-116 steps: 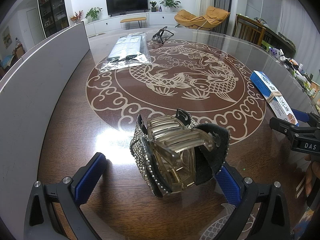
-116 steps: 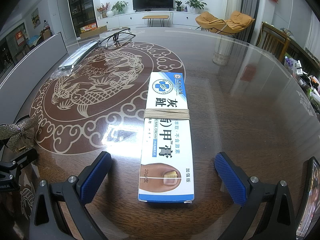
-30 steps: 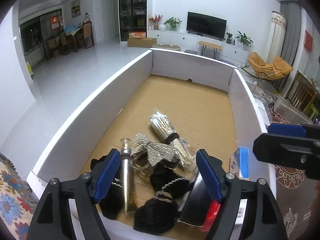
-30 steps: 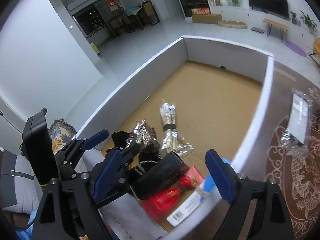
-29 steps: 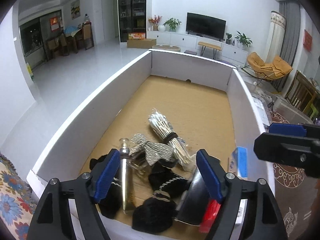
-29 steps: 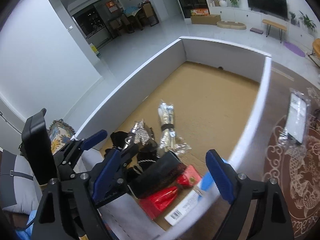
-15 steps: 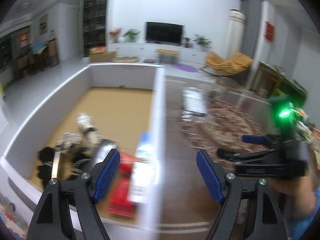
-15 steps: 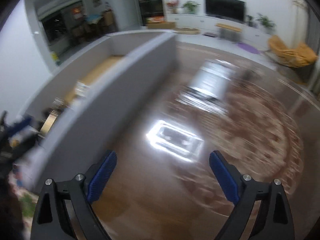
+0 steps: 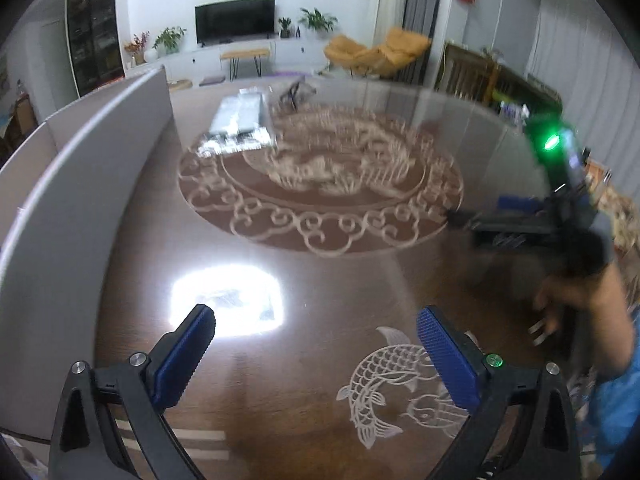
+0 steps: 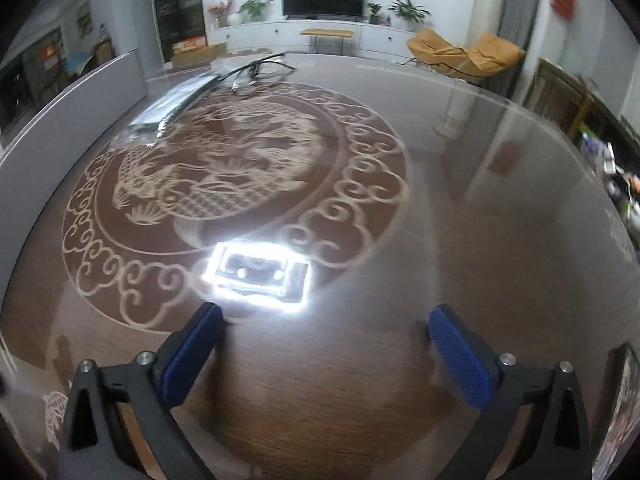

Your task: Organize objects

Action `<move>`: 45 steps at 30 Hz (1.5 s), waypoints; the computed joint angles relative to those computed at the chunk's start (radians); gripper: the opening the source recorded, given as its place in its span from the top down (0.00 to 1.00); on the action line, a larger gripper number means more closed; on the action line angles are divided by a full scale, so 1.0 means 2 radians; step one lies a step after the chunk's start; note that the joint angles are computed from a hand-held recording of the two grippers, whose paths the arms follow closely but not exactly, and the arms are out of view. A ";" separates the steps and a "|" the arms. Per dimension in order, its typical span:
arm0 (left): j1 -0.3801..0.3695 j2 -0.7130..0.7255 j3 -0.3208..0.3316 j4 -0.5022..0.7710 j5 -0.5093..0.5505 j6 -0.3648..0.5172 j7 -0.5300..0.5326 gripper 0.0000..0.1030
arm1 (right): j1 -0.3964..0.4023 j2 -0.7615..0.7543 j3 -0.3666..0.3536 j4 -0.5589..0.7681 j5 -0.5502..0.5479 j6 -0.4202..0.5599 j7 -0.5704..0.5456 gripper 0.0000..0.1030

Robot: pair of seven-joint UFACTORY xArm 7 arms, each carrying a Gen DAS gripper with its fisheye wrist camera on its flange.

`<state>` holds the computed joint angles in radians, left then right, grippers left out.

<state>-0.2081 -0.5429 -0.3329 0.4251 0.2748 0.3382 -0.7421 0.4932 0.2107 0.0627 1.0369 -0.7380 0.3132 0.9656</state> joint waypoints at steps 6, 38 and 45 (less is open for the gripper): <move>0.022 0.047 -0.003 0.014 0.021 -0.003 -0.012 0.00 | -0.002 -0.003 0.001 -0.003 0.000 0.000 0.000 0.00; 0.030 0.118 0.023 0.059 0.110 -0.010 -0.054 0.00 | -0.003 -0.004 0.000 -0.005 0.001 -0.003 -0.003 0.00; 0.002 0.220 0.088 0.173 0.013 0.042 0.099 0.00 | -0.004 -0.004 0.001 -0.006 0.002 -0.003 -0.003 0.00</move>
<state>-0.2044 -0.1035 -0.1564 0.7709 0.2999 0.4213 -0.5449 0.4856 0.2028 0.0637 1.0257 -0.7347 0.3063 0.9591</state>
